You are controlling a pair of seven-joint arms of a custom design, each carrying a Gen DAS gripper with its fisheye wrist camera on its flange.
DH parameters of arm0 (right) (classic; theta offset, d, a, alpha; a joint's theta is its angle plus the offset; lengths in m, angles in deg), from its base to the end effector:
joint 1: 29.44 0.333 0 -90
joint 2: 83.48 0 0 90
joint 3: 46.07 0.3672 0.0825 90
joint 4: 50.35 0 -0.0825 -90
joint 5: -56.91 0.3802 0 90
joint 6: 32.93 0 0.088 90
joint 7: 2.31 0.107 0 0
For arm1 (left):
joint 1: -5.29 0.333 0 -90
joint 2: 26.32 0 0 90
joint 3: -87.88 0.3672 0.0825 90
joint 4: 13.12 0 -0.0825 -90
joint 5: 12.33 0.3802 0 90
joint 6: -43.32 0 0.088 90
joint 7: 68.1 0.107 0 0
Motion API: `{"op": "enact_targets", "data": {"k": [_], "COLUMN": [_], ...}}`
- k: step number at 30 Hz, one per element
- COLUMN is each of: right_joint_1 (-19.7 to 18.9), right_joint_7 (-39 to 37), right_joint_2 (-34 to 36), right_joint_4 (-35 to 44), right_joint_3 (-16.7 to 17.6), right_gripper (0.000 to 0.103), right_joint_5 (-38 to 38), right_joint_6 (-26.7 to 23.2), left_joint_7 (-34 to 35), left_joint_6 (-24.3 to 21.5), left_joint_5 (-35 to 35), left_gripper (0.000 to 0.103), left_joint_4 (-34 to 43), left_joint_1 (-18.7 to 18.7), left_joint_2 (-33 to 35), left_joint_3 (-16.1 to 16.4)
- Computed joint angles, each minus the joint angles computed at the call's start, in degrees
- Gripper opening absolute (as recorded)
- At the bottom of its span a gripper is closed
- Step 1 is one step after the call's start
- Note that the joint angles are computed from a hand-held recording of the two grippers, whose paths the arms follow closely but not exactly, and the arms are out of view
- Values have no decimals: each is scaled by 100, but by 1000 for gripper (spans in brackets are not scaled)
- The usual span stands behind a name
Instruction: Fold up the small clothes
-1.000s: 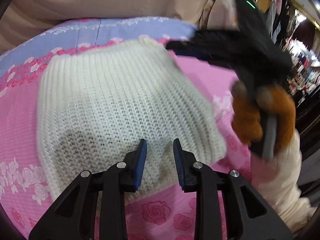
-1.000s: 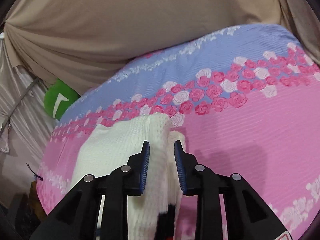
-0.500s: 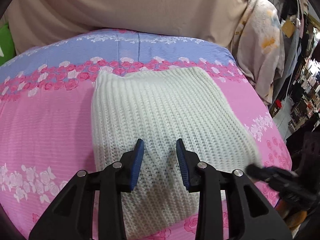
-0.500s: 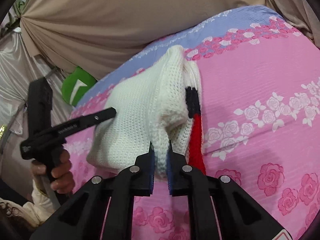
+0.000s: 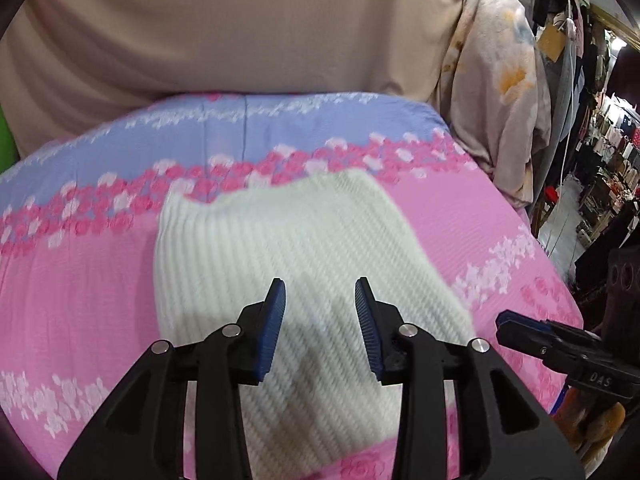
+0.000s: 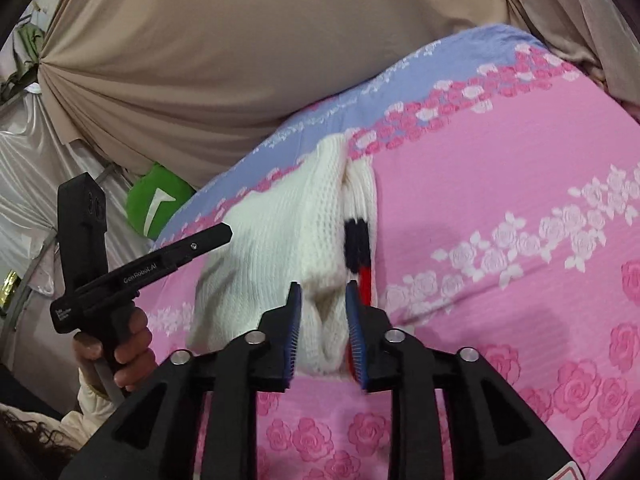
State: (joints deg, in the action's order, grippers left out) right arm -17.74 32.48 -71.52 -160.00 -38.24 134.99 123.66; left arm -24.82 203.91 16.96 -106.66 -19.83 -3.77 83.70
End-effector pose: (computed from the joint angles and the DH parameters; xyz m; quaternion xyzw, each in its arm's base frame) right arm 0.6186 0.1732 0.4831 -0.6637 0.5732 -0.0098 0.4804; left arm 0.6297 -0.3691 0.5286 -0.6166 0.6776 -0.3471 0.2004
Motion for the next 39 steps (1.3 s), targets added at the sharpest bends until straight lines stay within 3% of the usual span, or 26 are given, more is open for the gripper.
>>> {"op": "enact_targets", "data": {"k": [3,5,6,9,12,18,24,30,33,37,39], "right_joint_1": [50,38,10,-53,-49,-166,-244,-251,-234,-118,-86], "right_joint_7": [448,754,772,350,493,749,801,764,728,373,273], "right_joint_2": [416,622,650,483,478,676,729,719,592,228,160], "right_joint_4": [445,603,599,340,215,312,365,362,274,124,193], "right_joint_3": [7,74,135,308,248,305,313,356,340,285,259], "right_gripper": [49,49,39,25,22,24,35,41,42,45,47], "right_joint_5": [-495,-810,-859,-591,-661,-813,-722,-719,-671,-507,-492], "right_joint_6": [-124,-223,-232,129,163,-14,-197,-139,-70,416,482], "left_joint_7": [804,1513,1719,1873,2076,1975,1780,1424,1147,160,-390], "left_joint_6": [-274,-701,-922,-1608,-2039,-2424,-2606,-2460,-1897,-949,-759], "left_joint_5": [-610,-1139,-1312,-1491,-1619,-1004,-669,-401,-355,258,615], "left_gripper": [36,36,36,37,38,44,46,46,46,48,54], "left_joint_4": [724,1433,1780,2930,3710,4387,4690,4338,3386,1688,1047], "left_joint_1": [277,413,397,115,-21,-565,-709,-771,-648,-657,-629], "left_joint_2": [499,969,1186,1860,2332,2774,2962,2730,2096,933,477], "left_joint_3": [-453,-766,-803,-532,-417,203,352,417,332,646,770]}}
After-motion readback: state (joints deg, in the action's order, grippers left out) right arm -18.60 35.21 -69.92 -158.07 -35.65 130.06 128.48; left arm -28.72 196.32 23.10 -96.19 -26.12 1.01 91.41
